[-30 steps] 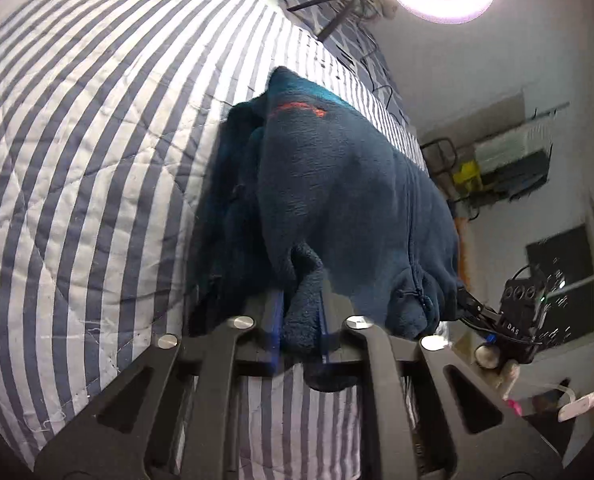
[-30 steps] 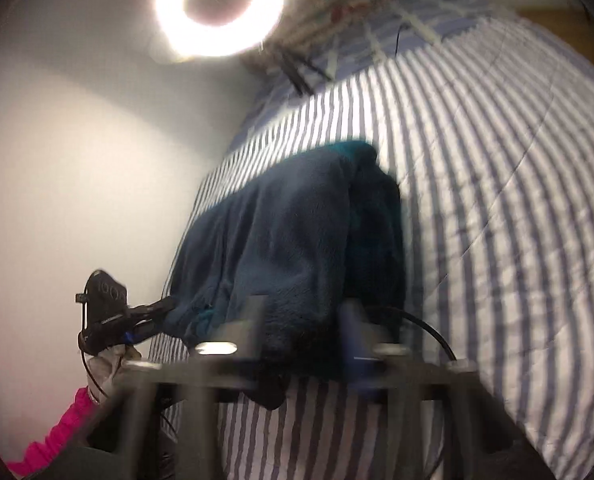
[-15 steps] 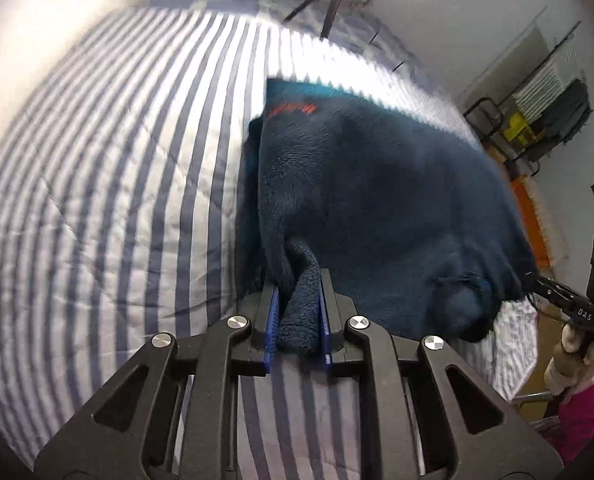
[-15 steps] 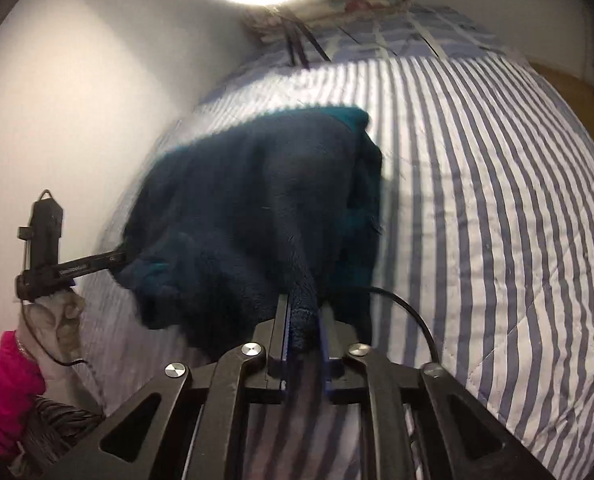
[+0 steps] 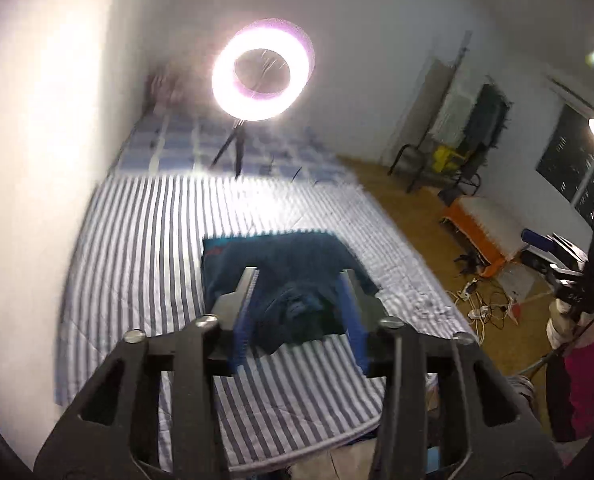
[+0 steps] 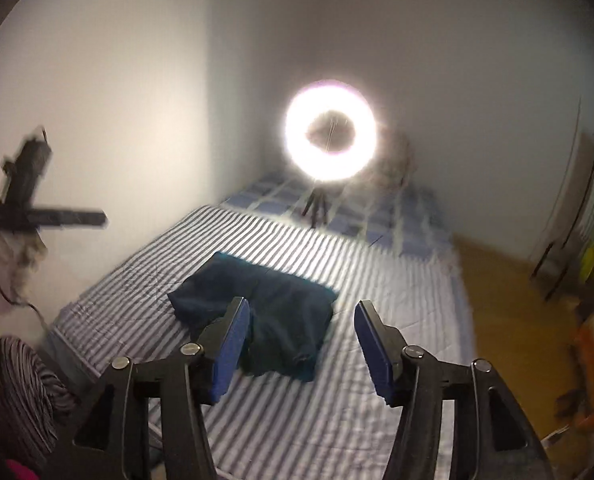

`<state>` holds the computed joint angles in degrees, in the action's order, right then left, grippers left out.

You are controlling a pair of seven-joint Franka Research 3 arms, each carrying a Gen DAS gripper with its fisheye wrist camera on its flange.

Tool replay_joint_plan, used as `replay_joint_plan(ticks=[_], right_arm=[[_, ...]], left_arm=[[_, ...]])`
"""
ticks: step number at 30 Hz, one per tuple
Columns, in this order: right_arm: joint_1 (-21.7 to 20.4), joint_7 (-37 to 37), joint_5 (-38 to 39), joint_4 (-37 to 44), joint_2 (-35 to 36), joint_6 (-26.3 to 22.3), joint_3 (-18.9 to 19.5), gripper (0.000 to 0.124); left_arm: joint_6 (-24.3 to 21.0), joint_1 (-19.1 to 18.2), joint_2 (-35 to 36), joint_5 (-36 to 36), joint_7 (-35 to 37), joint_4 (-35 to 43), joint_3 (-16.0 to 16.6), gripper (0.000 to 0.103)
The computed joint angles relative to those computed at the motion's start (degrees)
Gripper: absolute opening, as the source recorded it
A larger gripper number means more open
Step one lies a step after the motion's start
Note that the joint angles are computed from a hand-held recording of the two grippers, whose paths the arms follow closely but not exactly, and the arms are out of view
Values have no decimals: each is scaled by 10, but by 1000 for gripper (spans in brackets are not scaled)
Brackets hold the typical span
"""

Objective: Fold large clothes

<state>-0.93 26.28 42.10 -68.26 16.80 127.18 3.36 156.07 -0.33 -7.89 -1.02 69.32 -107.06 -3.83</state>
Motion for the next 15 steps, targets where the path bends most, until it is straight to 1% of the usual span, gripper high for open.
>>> replay_joint_plan(ticks=[1, 2, 3, 4, 5, 7, 9, 10, 11, 12, 13, 14, 15], right_arm=[[0, -11, 0, -25, -25, 15, -1, 67], [-1, -14, 2, -34, -39, 15, -4, 72], [0, -11, 2, -37, -48, 10, -7, 74], [-1, -14, 10, -39, -55, 7, -9, 77], [-1, -19, 17, -38, -58, 8, -11, 84], [5, -41, 24, -53, -67, 37, -12, 93], [8, -64, 47, -64, -63, 59, -10, 94], [9, -72, 62, -65, -54, 65, -7, 92], [13, -67, 61, -66, -47, 67, -7, 80], [17, -51, 46, -49, -28, 56, -8, 71], [19, -28, 25, -21, -3, 30, -8, 52], [21, 0, 1, 22, 34, -5, -8, 41], [21, 19, -10, 57, 64, -25, -3, 39]], left_arm=[[-8, 0, -9, 9, 1, 4, -2, 45], [-19, 0, -21, 24, 2, 12, -7, 51], [-23, 0, -30, 36, 3, 16, -9, 57], [-28, 2, -30, 52, -2, 27, -13, 71], [-33, 4, -33, 67, -12, 32, -16, 77], [-33, 2, -30, 80, -15, 34, -17, 77], [-14, 5, -19, 97, -30, 28, -19, 77], [-4, 5, -12, 96, -36, 23, -17, 77], [10, 1, 5, 79, -32, 22, -12, 77], [18, 0, 17, 67, -33, 20, -10, 77], [19, 2, 41, 57, -34, 31, -7, 75], [22, 5, 75, 40, -35, 50, -5, 70], [24, 8, 91, 26, -30, 59, -6, 68]])
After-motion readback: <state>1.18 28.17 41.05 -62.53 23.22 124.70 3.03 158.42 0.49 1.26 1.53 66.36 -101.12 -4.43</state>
